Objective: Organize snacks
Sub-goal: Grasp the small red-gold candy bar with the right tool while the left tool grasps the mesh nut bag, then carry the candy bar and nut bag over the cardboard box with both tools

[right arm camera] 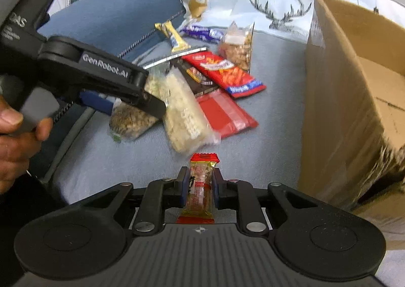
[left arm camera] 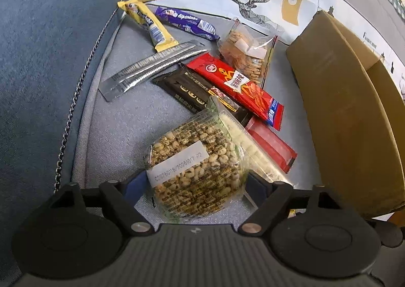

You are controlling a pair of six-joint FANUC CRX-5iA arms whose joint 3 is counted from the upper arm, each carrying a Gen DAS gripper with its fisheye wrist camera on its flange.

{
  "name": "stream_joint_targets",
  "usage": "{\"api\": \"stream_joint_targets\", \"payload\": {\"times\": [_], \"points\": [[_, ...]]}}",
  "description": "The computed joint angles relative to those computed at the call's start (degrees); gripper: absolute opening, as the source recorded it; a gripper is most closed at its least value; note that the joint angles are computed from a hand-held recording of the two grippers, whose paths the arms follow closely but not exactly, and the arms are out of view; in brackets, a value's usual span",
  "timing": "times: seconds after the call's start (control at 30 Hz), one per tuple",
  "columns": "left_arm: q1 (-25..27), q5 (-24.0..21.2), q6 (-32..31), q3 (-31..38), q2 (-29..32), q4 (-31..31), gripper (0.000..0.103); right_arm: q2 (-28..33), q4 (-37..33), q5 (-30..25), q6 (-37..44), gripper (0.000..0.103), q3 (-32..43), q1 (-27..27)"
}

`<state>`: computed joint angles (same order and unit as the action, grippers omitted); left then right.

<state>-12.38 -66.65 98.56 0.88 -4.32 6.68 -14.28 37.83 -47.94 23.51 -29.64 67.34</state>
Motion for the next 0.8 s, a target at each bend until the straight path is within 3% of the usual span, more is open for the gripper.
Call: {"api": "stream_joint_targets", "payload": {"times": [0.23,0.43,0.8], "points": [[0.9,1.9,0.7,-1.8,-2.7,1.1,0.085,-0.9,-0.2,0.3,0.1,0.020,-0.7,0.2],[4.7,-3.8,-0.4,-3.2,-2.6,9.2,0.085,-0.5,-2.8,0.3,3.4,0.020,0.0,-0.4],[0.2,-10.4,2.1,3.3,2.7,3.3,0.087,0.2,-3.2,0.4,3.9,0.021,0.6,-0.7]]}}
